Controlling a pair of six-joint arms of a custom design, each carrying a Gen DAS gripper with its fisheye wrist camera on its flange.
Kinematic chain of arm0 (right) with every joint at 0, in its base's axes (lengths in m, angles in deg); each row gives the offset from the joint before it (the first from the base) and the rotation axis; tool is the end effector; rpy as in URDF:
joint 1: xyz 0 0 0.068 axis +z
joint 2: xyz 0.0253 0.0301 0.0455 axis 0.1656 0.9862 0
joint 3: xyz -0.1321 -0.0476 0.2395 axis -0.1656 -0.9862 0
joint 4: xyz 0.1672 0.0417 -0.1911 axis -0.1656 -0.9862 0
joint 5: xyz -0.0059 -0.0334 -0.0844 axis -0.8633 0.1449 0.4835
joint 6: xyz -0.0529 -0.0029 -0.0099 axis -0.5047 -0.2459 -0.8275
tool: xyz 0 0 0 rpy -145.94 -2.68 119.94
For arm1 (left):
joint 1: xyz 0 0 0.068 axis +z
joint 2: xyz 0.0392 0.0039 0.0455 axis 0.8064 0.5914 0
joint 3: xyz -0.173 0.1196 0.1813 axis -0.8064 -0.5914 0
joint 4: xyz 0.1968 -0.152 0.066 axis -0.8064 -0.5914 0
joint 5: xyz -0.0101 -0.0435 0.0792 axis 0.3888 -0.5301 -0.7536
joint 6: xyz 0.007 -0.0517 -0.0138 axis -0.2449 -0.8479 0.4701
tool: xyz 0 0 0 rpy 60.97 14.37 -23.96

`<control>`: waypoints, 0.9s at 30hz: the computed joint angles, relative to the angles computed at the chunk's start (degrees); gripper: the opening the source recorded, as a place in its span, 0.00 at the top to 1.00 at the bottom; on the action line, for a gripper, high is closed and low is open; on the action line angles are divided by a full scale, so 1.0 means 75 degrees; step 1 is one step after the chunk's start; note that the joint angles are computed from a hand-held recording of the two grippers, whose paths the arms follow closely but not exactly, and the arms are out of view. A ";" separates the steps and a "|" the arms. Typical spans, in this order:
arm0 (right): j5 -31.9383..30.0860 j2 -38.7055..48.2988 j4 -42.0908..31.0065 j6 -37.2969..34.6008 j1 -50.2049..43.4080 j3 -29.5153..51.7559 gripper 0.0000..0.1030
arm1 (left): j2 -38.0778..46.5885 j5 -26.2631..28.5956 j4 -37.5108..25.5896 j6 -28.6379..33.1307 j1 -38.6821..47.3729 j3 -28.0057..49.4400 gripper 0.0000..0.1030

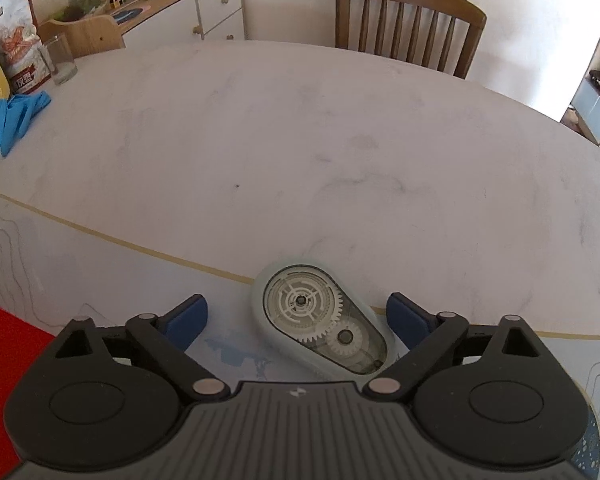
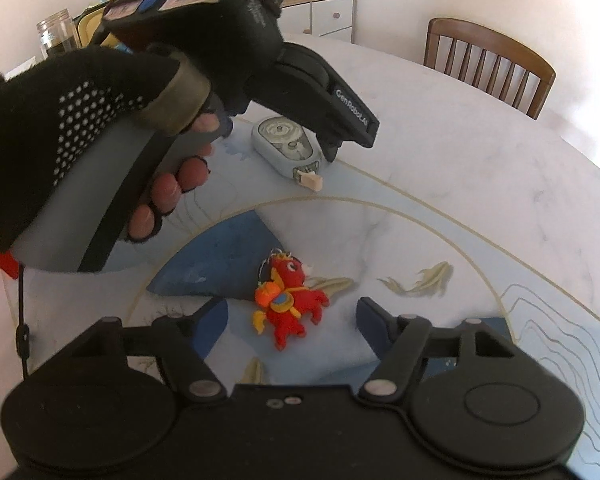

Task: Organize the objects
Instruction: 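Grasp the grey tape dispenser with the left gripper while the right gripper grasps the red plush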

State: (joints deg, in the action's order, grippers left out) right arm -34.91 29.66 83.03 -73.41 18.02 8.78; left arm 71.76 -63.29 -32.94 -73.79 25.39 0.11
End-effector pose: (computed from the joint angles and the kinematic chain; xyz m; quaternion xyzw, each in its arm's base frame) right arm 0.1677 0.0348 0.0568 -0.2619 0.9130 0.1065 0.2940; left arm 0.2836 -0.1398 0.0566 -0.0640 0.9587 0.0260 0.2760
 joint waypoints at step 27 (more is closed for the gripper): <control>-0.0538 -0.2274 -0.1674 -0.0552 -0.1235 -0.0652 0.63 | -0.1622 0.0862 0.0821 0.0430 -0.0095 -0.2076 0.43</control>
State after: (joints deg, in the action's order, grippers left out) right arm -38.95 12.61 70.48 -77.55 8.76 3.89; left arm 59.59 -56.83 -26.78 -70.57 24.68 -15.46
